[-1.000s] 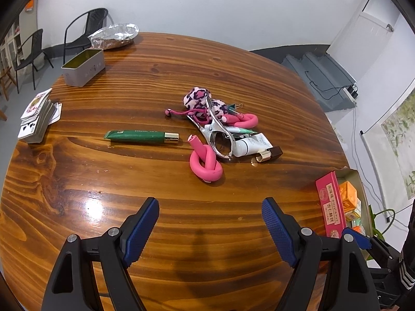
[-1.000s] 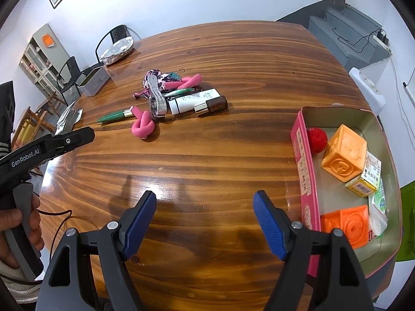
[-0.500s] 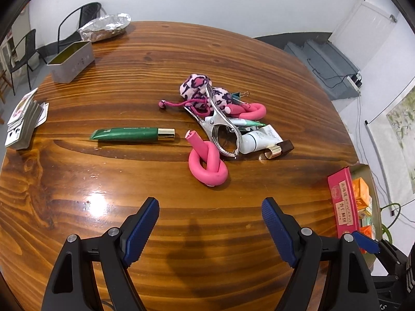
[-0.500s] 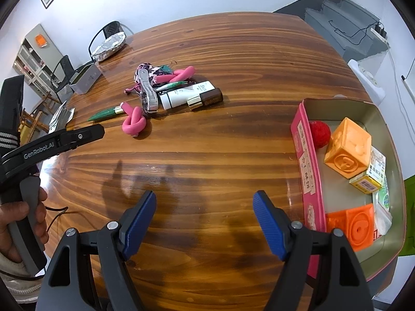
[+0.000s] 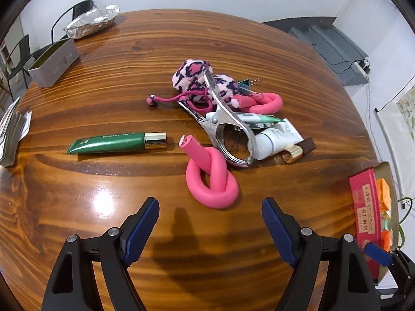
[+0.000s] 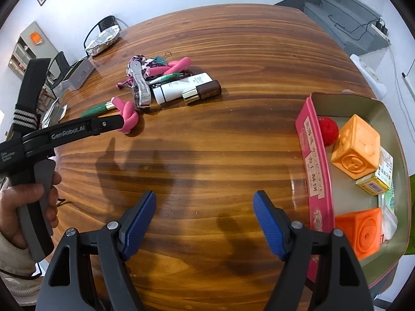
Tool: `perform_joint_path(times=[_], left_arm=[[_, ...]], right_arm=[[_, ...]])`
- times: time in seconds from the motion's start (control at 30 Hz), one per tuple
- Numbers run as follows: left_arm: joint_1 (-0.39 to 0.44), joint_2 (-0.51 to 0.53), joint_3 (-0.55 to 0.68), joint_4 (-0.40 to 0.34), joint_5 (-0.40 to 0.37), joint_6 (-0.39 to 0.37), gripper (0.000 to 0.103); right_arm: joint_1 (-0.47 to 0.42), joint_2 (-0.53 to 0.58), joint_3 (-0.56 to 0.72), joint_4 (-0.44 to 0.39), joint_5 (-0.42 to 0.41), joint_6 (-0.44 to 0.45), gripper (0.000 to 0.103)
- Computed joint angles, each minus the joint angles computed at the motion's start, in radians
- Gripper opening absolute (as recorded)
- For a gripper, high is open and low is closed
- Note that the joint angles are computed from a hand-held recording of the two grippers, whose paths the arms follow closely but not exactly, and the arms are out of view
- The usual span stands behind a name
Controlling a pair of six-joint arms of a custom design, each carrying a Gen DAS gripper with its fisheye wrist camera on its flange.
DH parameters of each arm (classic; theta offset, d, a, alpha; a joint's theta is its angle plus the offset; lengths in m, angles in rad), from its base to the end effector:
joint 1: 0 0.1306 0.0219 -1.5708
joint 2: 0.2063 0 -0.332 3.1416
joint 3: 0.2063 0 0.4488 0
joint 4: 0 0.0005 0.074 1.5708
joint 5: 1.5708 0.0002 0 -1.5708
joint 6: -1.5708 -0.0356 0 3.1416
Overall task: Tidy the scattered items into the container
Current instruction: 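Withdraw both grippers from the tin toward the pink foam curler, then grasp the pink knotted foam curler with the left gripper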
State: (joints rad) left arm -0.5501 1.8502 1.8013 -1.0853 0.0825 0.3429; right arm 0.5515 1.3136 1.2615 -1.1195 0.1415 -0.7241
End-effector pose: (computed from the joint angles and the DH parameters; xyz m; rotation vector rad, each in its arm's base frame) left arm 0.5704 -0.3538 0.3030 0.3105 2.7423 -0.3671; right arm 0.4249 0.2549 0.3381 0.2746 2.7192 0.1735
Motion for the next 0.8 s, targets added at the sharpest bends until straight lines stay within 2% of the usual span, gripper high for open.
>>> perform_joint_path(times=[0.37,0.6,0.8], left_arm=[[0.002,0.097,0.088,-0.042,-0.026,-0.023,0.083],[0.001,0.107,0.096,-0.022,-0.061,-0.047,0.083],[0.002,0.064,0.027,0.033,-0.080,-0.094,0.083]], right_arm=[[-0.022,0.043,0.020,-0.007,-0.024,0.010,0.080],[-0.027,0.074,0.045,-0.011,-0.036,0.036,0.080],[-0.036,0.090,0.056,-0.009,-0.037,0.041,0.080]])
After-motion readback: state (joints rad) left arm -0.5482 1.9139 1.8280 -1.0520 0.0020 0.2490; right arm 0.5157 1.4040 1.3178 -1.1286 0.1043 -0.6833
